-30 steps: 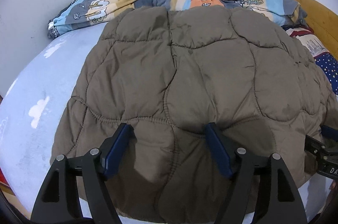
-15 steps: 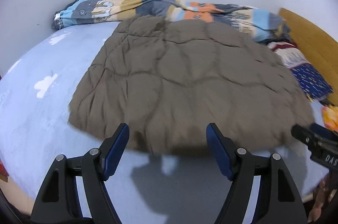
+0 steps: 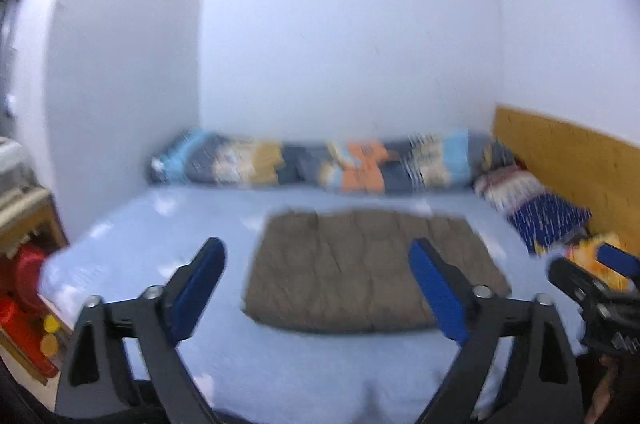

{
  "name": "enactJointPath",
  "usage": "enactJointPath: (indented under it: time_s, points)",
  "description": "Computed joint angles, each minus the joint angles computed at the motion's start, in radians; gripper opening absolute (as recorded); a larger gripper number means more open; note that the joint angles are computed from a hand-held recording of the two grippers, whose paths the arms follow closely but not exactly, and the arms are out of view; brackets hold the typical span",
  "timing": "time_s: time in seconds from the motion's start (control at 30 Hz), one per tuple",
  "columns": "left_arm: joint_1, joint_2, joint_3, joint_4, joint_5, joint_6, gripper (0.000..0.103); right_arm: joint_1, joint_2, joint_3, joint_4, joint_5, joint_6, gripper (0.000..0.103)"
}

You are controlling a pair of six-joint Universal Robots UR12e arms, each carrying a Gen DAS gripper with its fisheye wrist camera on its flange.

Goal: Fold large clothes

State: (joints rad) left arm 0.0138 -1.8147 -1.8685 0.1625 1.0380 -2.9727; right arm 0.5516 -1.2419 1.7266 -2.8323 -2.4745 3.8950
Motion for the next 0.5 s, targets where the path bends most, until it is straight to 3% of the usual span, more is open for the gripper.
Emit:
enactJointPath:
  time_s: [0.1,0.17,0.3,0.37,0.5]
  points:
    - [0.014,0.044,-0.019,-0.014,0.022,-0.011,0.1,0.058,0.001,-0.029,-0.016,-0.111,-0.024,0.103]
    - [0.017,0.066,-0.032,-0.079,0.032,0.027,0.1,0.078,0.004,-0.035,-0.024,-0.144,-0.023,0.103]
    - [0.011,0.072,-0.042,-0.154,0.069,0.104,0.1,0.091,0.014,-0.042,0.002,-0.168,0.003,0.103]
    - [0.007,0.067,-0.044,-0.169,0.104,0.101,0.1,0.084,0.012,-0.046,0.046,-0.148,0.024,0.103]
    - [-0.013,0.046,-0.032,-0.171,0.218,0.076,0.1,0.07,0.03,-0.056,0.047,-0.13,0.027,0.103]
